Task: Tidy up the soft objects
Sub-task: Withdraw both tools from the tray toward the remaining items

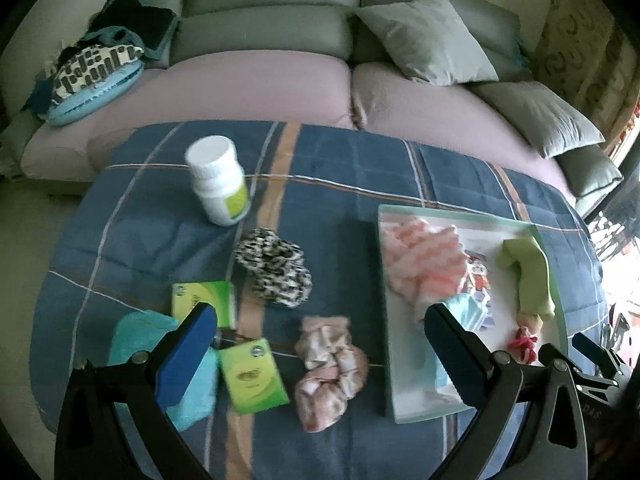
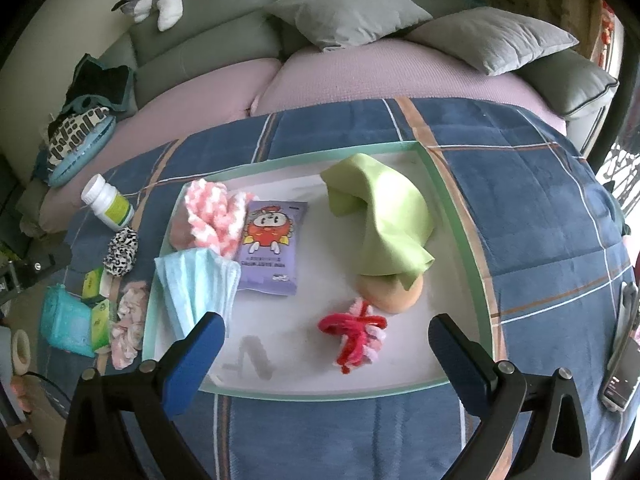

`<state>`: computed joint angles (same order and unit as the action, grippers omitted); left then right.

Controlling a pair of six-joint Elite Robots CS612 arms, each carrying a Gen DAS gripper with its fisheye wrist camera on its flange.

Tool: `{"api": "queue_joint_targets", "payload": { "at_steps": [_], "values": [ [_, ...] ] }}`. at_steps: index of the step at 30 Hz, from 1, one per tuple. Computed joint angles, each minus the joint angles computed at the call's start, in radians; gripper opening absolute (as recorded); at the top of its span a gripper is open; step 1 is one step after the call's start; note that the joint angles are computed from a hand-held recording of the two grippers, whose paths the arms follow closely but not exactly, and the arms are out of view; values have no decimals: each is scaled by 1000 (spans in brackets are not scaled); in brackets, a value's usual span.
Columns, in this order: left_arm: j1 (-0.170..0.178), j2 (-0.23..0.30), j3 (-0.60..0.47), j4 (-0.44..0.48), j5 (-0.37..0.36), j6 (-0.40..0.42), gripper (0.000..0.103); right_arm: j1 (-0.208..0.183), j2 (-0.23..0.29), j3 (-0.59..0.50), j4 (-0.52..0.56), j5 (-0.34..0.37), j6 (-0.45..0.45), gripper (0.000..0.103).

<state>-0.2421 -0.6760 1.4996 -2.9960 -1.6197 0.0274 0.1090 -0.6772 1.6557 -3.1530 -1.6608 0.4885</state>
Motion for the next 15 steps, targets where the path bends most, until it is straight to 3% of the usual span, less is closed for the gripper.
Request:
{"api": "queue_joint_targets", "payload": {
  "at_steps": [8, 15],
  "values": [
    [34, -6, -7, 4, 22, -23, 103, 23, 9, -36, 10, 16, -23, 103],
    [72, -4, -20, 6, -8, -39, 103, 47, 23, -85, 55, 29, -44, 103]
  ]
}}
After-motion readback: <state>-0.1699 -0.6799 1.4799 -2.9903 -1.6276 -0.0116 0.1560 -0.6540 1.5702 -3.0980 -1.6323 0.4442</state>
